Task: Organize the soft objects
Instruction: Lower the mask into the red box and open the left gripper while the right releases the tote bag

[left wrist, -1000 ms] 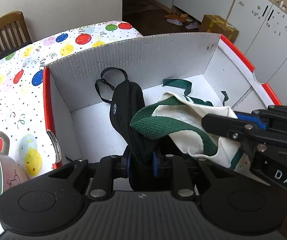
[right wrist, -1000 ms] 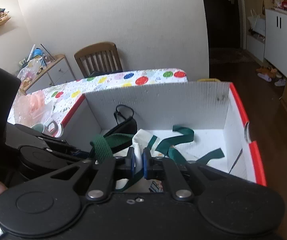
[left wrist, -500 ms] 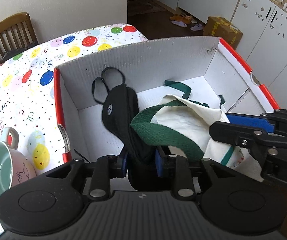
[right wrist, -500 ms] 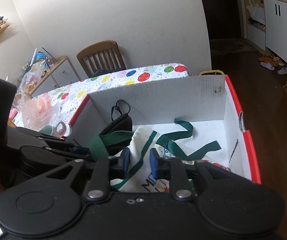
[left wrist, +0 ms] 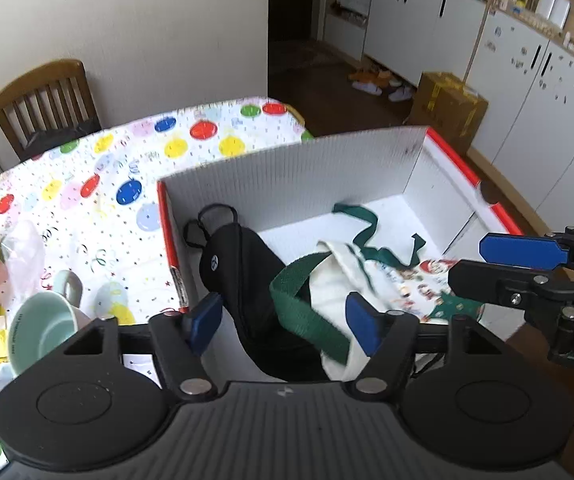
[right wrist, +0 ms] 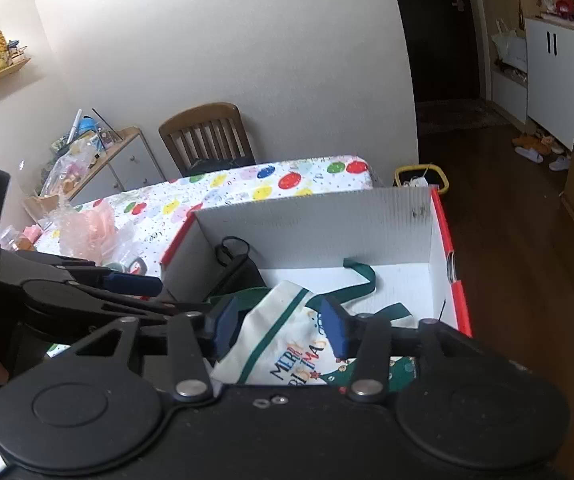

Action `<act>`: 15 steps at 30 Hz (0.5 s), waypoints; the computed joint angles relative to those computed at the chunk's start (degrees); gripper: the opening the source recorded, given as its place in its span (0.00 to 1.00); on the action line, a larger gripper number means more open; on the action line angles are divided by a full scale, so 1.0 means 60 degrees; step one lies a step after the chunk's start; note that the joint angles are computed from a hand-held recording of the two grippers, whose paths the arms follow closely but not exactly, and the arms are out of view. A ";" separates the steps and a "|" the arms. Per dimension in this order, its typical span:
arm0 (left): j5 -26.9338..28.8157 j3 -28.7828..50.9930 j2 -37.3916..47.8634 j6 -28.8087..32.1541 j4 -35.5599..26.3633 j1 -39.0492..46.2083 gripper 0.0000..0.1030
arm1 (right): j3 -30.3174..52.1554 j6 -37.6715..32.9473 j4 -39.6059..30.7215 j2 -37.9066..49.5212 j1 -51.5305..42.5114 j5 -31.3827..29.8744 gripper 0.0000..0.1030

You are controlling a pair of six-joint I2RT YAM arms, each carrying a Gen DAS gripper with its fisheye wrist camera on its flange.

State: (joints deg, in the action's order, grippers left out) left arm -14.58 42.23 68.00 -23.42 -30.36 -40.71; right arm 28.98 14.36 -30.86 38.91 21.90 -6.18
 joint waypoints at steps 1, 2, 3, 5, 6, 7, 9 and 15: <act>-0.0063 -0.0035 -0.0211 -0.0030 -0.0083 -0.0061 0.66 | 0.0042 0.0048 -0.0109 -0.0118 0.0106 0.0120 0.50; -0.0150 -0.0059 -0.0444 -0.0078 -0.0203 -0.0144 0.66 | 0.0098 0.0146 -0.0221 -0.0209 0.0243 0.0284 0.54; -0.0238 -0.0074 -0.0654 -0.0137 -0.0322 -0.0223 0.66 | 0.0149 0.0278 -0.0345 -0.0314 0.0392 0.0458 0.55; -0.0383 -0.0130 -0.1093 -0.0273 -0.0544 -0.0374 0.66 | 0.0227 0.0511 -0.0539 -0.0513 0.0597 0.0675 0.61; -0.0439 -0.0165 -0.1335 -0.0341 -0.0663 -0.0444 0.66 | 0.0280 0.0600 -0.0616 -0.0580 0.0743 0.0778 0.62; -0.0500 -0.0199 -0.1600 -0.0404 -0.0791 -0.0514 0.66 | 0.0333 0.0692 -0.0721 -0.0672 0.0933 0.0919 0.64; -0.0631 -0.0257 -0.2140 -0.0522 -0.1086 -0.0644 0.66 | 0.0476 0.0914 -0.0910 -0.0785 0.1362 0.1259 0.69; -0.1071 -0.0290 -0.3710 -0.0766 -0.2135 -0.0984 0.66 | 0.0819 0.1978 -0.1350 -0.1075 0.3223 0.2773 0.79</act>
